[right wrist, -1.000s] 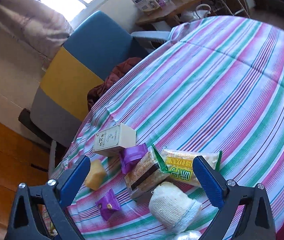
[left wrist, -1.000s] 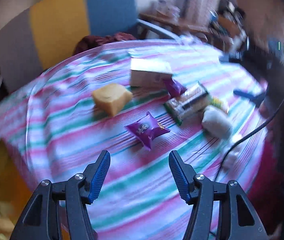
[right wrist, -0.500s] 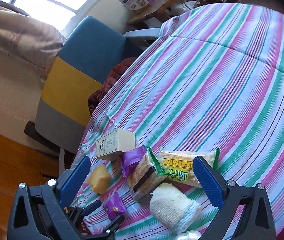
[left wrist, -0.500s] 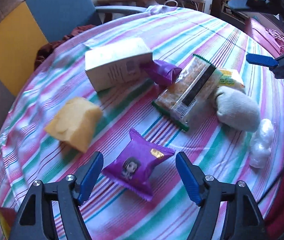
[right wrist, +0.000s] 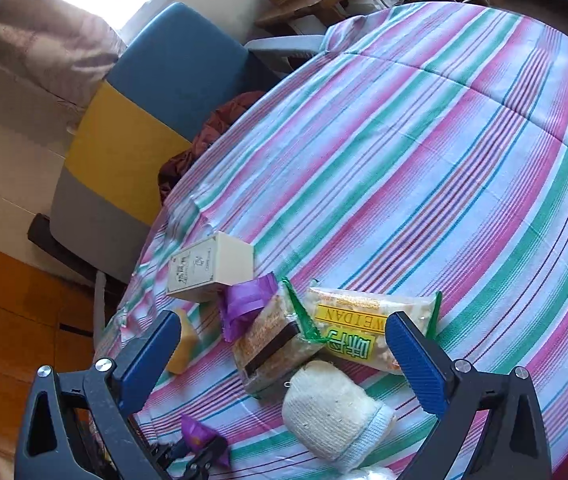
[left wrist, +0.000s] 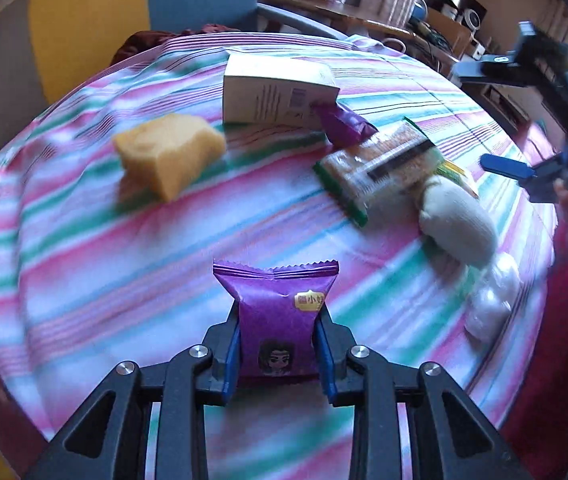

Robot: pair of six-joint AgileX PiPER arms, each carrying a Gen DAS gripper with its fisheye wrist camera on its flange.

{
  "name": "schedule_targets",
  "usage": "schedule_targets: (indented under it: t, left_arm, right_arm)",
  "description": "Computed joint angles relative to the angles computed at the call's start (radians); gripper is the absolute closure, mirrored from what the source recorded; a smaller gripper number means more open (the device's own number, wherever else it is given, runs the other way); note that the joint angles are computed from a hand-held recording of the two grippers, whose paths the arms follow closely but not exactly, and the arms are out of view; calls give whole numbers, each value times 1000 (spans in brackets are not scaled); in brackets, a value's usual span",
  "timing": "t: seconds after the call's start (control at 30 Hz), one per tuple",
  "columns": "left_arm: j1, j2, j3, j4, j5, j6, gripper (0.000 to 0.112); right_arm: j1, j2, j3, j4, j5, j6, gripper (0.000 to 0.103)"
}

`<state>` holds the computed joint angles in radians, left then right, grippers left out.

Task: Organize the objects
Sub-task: 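Lower the left tool onto the purple snack packet and close it, then grasp the clear-wrapped cracker bar with the right tool while the left tool holds the purple packet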

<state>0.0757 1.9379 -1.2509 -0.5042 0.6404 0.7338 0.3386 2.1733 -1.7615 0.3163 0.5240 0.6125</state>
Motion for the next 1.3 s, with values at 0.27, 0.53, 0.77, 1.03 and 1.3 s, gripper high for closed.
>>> schedule_targets:
  t: [0.27,0.53,0.77,1.03,1.3]
  left_arm:
    - [80,-141,207,-130,-16,126,82]
    - [151,-260,316,-221,22,248,82]
    - [225,-319,358,-262,85,323,82]
    - [267,-343,376,-279,102,334,82]
    - [280,-352,384,-287,118,336,82]
  right_arm:
    - [14,60,-102,-103,110,70,0]
    - [31,154,-258,-248,246,153,0]
    - [65,234,-409,-223,344,24,0]
    - [70,308,-519,198,420,-390,0]
    - [64,341,-560,263,434,-417,0]
